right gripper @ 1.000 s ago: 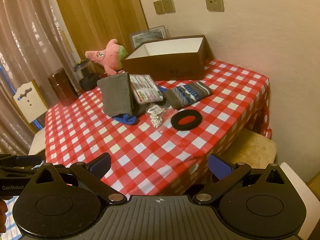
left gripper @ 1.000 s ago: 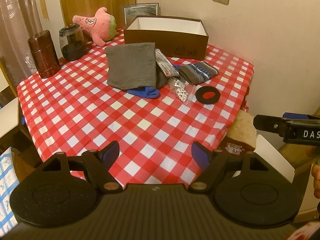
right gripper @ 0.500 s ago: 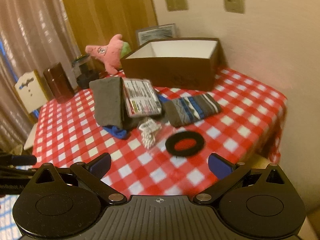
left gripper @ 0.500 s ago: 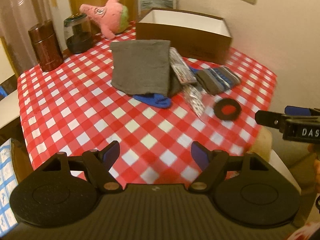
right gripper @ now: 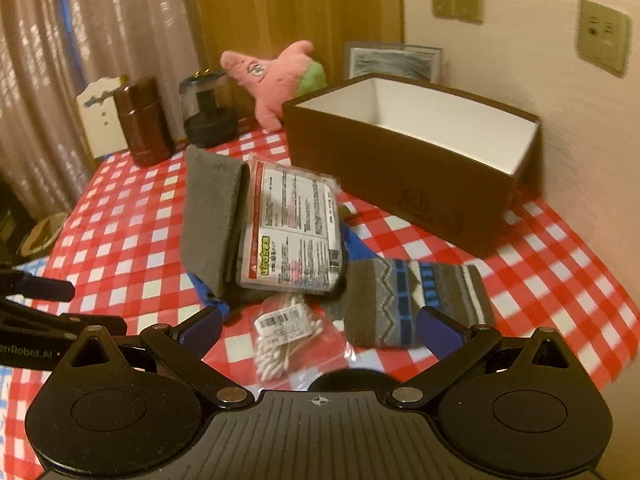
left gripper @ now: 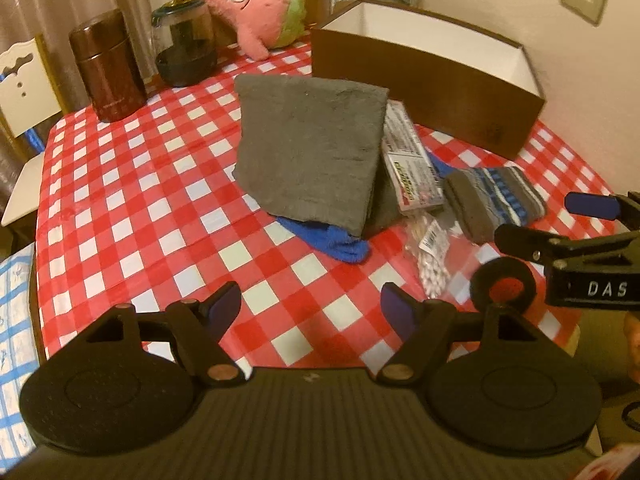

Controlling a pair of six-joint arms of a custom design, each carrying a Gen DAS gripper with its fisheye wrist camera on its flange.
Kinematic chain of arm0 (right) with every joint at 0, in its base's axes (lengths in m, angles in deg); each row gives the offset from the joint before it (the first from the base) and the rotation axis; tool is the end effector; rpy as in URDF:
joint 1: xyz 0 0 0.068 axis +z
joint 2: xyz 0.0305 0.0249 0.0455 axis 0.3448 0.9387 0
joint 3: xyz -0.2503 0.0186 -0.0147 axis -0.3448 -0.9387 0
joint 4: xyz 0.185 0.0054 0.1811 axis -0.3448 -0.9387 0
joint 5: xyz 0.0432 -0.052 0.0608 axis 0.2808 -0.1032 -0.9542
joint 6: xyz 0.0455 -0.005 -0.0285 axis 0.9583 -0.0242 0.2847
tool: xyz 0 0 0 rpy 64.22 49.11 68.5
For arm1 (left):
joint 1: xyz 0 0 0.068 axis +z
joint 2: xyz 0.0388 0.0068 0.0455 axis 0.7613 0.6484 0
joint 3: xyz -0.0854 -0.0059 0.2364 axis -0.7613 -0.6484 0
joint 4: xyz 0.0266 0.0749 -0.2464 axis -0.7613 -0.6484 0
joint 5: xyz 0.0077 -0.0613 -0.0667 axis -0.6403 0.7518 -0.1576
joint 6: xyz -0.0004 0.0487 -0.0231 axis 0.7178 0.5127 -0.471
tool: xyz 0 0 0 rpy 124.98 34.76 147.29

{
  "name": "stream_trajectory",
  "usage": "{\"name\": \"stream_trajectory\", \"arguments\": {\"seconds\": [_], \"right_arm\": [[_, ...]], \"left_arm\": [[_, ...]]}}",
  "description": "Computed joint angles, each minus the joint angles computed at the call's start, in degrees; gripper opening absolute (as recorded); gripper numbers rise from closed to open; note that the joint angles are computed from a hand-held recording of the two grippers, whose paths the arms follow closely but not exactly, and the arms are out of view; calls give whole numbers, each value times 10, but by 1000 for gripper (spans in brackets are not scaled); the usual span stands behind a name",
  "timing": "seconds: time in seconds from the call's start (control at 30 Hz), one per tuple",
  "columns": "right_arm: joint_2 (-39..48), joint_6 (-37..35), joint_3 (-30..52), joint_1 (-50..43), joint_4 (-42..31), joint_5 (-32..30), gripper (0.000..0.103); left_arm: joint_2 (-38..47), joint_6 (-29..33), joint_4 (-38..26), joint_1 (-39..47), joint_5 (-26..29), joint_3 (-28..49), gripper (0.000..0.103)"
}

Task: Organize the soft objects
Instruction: 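Reach the left tool to the cotton-swab bag while the right tool reaches the black-red sponge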

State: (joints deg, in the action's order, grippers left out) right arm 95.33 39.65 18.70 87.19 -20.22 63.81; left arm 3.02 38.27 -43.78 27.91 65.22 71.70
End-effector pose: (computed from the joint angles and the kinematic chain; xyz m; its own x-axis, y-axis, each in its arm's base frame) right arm 0.1258 0.2311 0.1328 -0.6313 0.2814 -0.7227 0.3102 0.9457 0.0973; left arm 0.2388 -0.0973 0.1348 -0.7048 0.4349 -0.5605 0.5090 0.8603 0.0276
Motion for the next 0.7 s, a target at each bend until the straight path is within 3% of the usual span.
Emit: {"name": "stream_trajectory", "arguments": {"seconds": [0.13,0.3,0.7], "right_arm": [[-24,-102,-53,-40,88,-29,98],[-63,-133,-119,-63,141,-64,96],[-126,14,-216,-29,110,-104,96]], "left_arm": [[41,-28,13,-30,-31,20,75],[87,-52,21,-66,-42,41,69],[227,-63,68,-141,6,101,64]]}}
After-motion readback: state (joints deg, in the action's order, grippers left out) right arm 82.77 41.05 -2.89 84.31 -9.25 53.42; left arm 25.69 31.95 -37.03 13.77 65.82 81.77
